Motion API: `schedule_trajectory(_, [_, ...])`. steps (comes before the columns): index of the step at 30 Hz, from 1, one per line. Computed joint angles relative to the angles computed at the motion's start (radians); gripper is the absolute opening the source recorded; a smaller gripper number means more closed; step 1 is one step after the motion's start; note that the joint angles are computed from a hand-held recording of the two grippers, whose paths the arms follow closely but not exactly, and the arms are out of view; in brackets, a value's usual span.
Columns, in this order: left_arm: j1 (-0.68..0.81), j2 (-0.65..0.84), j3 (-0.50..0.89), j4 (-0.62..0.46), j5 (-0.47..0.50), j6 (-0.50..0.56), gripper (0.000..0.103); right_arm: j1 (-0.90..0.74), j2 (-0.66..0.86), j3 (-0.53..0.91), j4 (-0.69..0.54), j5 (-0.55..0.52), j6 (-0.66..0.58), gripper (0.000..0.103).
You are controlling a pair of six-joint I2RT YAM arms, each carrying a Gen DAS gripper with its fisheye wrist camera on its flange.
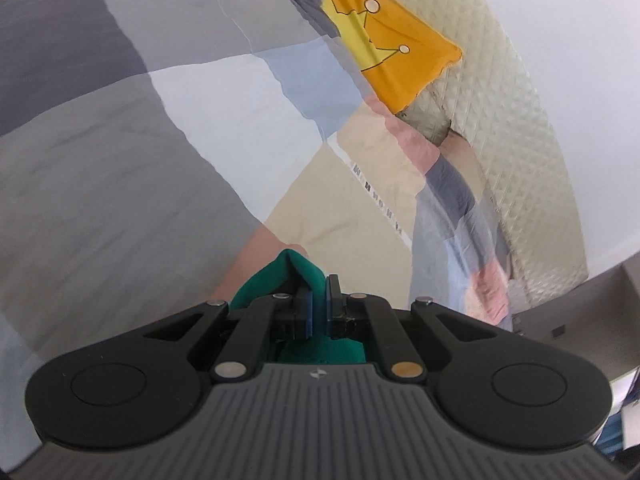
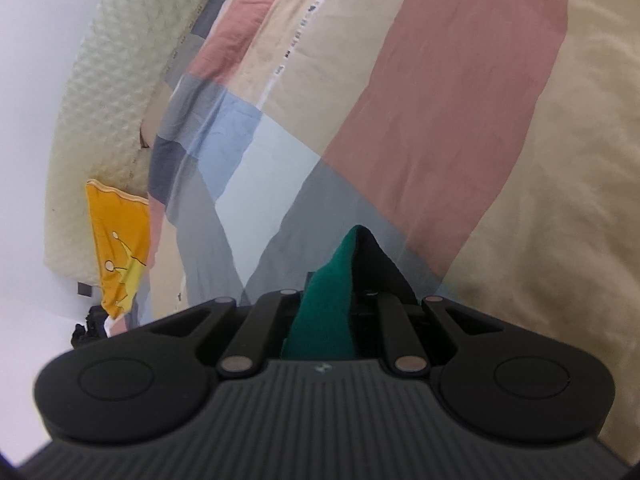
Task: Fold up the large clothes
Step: 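Lift the grasped sweatshirt edge with both grippers and carry it across, then lay the sweatshirt edge down with both grippers and open them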
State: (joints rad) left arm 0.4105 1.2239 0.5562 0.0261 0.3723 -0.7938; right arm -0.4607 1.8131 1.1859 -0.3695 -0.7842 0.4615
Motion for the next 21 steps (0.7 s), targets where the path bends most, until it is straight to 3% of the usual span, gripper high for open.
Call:
schedule_trajectory(4, [0.004, 0.012, -0.013, 0.021, 0.010, -0.011, 0.007, -0.019, -0.007, -0.017, -0.001, -0.028, 0.006, 0.014])
schedule_trajectory(7, [0.020, -0.001, -0.020, 0.010, 0.044, 0.013, 0.010, -0.035, -0.027, -0.030, 0.003, -0.058, 0.014, 0.021])
schedule_trajectory(9, [0.030, -0.019, -0.016, -0.022, 0.064, 0.020, 0.015, -0.044, -0.039, -0.026, -0.028, -0.083, -0.017, 0.031])
schedule_trajectory(10, [0.031, -0.032, -0.015, -0.036, 0.073, 0.023, 0.027, -0.046, -0.052, -0.026, -0.043, -0.090, -0.035, 0.033])
schedule_trajectory(11, [0.029, -0.054, -0.018, -0.045, 0.083, 0.026, 0.050, -0.050, -0.070, -0.030, -0.056, -0.097, -0.054, 0.041])
schedule_trajectory(13, [0.016, -0.110, -0.030, -0.054, 0.087, 0.029, 0.063, -0.063, -0.119, -0.058, -0.060, -0.132, -0.067, 0.062])
schedule_trajectory(14, [0.007, -0.147, -0.033, -0.071, 0.087, 0.044, 0.064, -0.076, -0.152, -0.084, -0.047, -0.165, -0.062, 0.077])
schedule_trajectory(15, [-0.004, -0.186, -0.029, -0.099, 0.081, 0.070, 0.064, -0.088, -0.181, -0.108, -0.028, -0.194, -0.055, 0.083])
schedule_trajectory(18, [-0.056, -0.319, -0.029, -0.175, 0.024, 0.142, 0.069, -0.117, -0.288, -0.181, 0.016, -0.251, -0.061, 0.085])
schedule_trajectory(21, [-0.157, -0.426, -0.019, -0.271, -0.073, 0.207, 0.070, -0.138, -0.396, -0.254, 0.087, -0.234, -0.044, 0.085])
